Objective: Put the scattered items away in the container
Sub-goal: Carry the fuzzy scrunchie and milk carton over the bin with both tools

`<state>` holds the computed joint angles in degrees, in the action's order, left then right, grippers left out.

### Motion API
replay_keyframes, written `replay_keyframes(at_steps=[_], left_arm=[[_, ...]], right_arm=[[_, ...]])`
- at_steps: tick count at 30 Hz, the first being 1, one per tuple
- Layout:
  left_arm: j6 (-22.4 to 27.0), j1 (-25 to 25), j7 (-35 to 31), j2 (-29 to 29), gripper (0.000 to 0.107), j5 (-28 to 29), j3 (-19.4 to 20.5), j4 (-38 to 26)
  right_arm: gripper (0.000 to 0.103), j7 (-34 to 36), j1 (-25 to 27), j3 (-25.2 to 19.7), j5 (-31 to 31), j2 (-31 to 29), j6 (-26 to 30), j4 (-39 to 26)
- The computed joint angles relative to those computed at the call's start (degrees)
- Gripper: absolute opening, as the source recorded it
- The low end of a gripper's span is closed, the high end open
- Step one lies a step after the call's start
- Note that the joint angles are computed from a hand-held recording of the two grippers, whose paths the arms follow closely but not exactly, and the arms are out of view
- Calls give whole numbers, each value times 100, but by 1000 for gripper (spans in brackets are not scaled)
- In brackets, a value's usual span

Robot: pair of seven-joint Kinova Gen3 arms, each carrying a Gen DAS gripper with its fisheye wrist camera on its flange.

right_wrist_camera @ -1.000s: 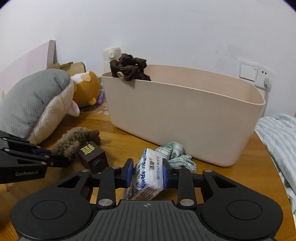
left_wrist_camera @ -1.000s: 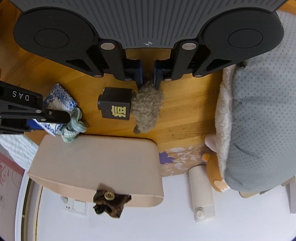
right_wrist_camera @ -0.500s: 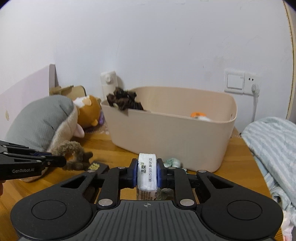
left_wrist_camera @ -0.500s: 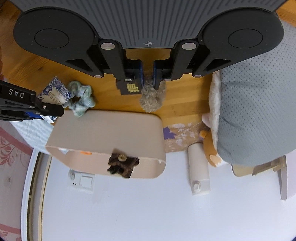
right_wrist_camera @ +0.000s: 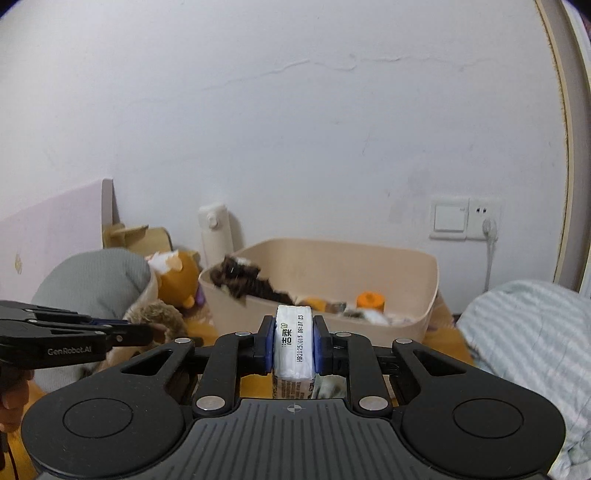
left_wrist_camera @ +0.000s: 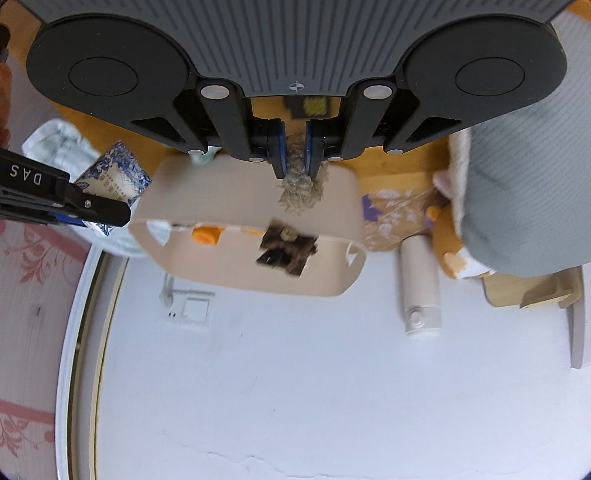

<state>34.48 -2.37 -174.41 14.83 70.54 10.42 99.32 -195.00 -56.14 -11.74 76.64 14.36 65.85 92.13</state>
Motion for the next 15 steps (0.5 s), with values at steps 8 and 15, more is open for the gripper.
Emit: replay_keyframes(at_steps=[8, 15], left_arm=[[-216, 264, 760, 287, 9, -296, 175, -579], [-738, 343, 1280, 548, 9, -639, 514, -999]], right_arm=[[18, 100, 223, 66, 45, -70, -137, -89], [18, 212, 366, 143, 60, -23, -292, -173]])
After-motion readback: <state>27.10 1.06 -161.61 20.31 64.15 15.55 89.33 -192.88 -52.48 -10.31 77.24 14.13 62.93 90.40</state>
